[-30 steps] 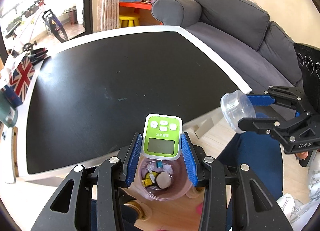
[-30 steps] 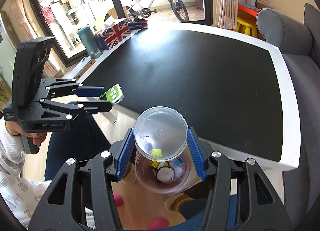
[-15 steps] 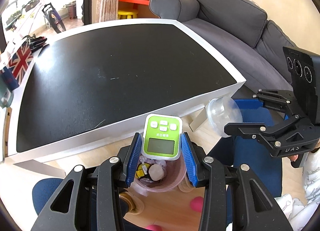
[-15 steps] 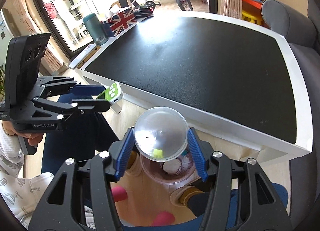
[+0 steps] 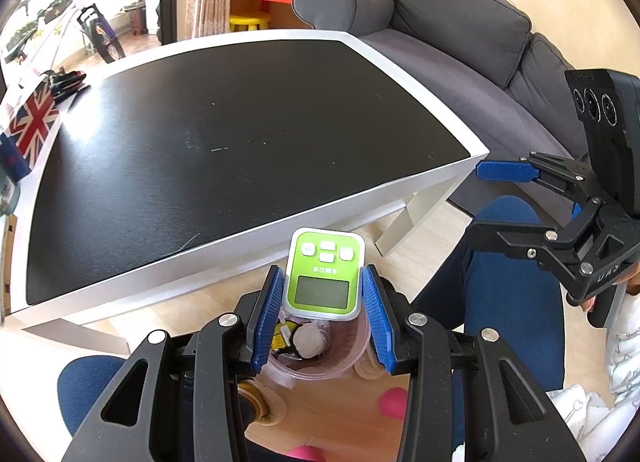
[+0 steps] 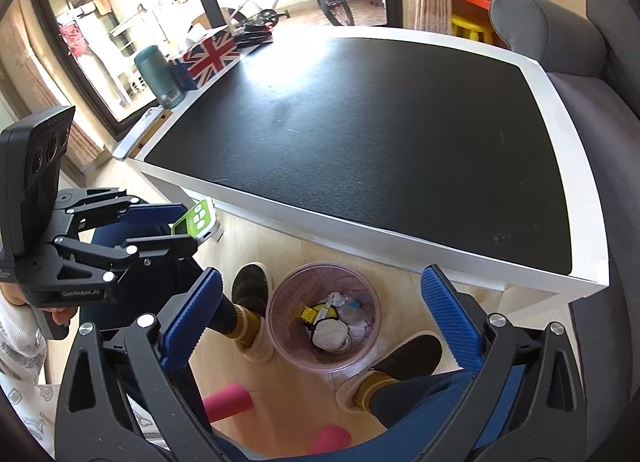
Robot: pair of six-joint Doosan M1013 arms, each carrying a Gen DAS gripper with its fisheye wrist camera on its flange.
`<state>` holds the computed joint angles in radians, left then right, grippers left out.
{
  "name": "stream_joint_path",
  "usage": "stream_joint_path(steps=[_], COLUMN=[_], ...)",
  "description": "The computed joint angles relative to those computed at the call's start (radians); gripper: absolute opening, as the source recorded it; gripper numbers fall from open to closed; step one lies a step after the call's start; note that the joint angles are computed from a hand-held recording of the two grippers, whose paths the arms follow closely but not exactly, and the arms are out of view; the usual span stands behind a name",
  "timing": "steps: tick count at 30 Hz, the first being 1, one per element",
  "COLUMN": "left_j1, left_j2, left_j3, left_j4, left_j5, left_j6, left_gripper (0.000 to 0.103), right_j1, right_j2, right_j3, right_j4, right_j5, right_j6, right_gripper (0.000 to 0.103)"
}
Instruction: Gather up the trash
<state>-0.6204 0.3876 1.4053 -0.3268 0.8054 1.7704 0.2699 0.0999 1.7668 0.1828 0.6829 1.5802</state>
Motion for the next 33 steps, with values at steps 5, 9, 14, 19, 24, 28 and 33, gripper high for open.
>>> stream_joint_path(steps=[5,9,14,19,24,28,33], left_j1=[-0.005,-0.007,-0.011,-0.012,-0.013,-0.013,-0.016], left_j2=[0.008,0.012,0.018,0.022,0.021,0.020,0.018], left_j3=[-0.004,-0.006,-0.010,-0.015,-0.017,-0.014,-0.013], left_j4=[-0.009,-0.018,-0.023,-0.026,-0.038,-0.055,-0.015], left_j5=[0.013,0.021,0.027,0.031,0.029,0.018,-0.012], left_j6=[0.010,0.017,0.021,0.024,0.040,0.059,-0.002], left_gripper=[0.040,0.040,0.040,0.040,0.041,0.072,0.095], right_j1=[-0.004,-0.011,-0.019,-0.025,-0.027,-0.028,-0.028], right_j2=[-0.003,-0.003,-0.005,-0.005,-0.006,-0.006,-0.002], right_j3=[0.008,0.012,0.015,0.016,0.016,0.016,0.010], right_j4=[-0.007,0.002,0.015,0.025,0.029,0.029,0.029], right_j5=[-0.006,-0.007,-0.010,-0.013,-0.012,-0.012,-0.009], right_j6=[0.015,0.018,0.014,0.010,0.006,0.005,0.010], right_gripper=[0.098,0.098,0.098,0.098,0.098,0.098,0.098])
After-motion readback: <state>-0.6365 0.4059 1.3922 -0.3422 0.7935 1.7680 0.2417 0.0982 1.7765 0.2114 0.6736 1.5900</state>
